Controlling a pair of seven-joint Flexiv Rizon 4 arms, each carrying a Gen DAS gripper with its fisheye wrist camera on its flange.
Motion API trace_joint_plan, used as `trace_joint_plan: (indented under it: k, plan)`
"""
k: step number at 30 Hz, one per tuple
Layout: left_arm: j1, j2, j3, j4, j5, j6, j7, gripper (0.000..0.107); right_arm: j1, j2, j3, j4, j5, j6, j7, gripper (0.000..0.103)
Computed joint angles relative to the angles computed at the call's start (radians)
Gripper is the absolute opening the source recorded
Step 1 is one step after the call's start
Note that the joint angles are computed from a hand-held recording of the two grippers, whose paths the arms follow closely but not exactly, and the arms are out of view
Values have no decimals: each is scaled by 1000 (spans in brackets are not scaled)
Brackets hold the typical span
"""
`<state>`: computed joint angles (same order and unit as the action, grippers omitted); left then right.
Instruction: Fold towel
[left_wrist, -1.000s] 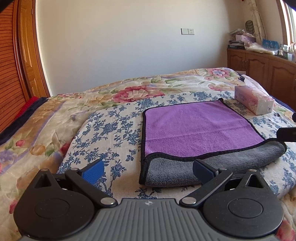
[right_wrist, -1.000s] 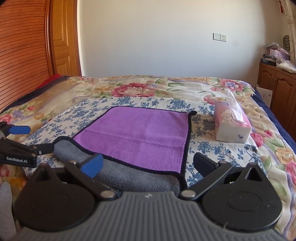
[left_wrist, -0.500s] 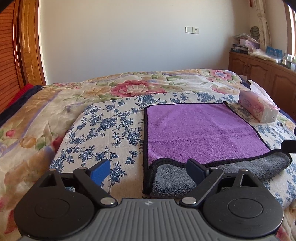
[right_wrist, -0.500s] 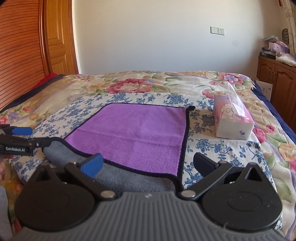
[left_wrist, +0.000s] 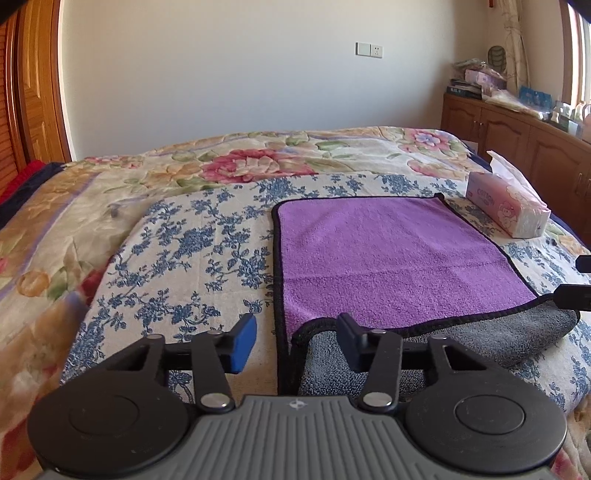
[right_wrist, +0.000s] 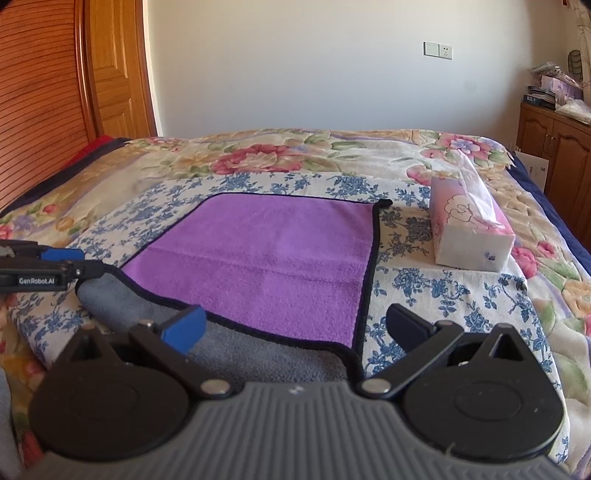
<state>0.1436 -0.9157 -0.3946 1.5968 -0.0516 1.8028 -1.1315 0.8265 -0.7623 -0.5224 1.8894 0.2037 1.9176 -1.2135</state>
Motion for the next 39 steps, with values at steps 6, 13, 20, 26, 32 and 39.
trace_joint_plan:
  k: [6,13,20,26,32,39]
  plan:
    - [15,3,-21,7,-11,-45,14,36,-72,27,81,-5,-46,-28,9,103]
    - [6,6,-11,7,-42,-64,24,33,-183,58,199,-9,-127,-80,56,103]
    - [-13,9,13,5,-62,-76,34,33,-276,77,286,-12,-189,-101,113,87]
    - [-20,8,20,3,-72,-80,43,33,-351,85,349,-15,-243,-120,149,81]
    - [-26,10,26,3,-80,-83,46,33,-453,93,448,-25,-304,-164,174,66]
    - [-24,10,22,5,-81,-84,52,28,-504,103,499,-26,-357,-200,184,47]
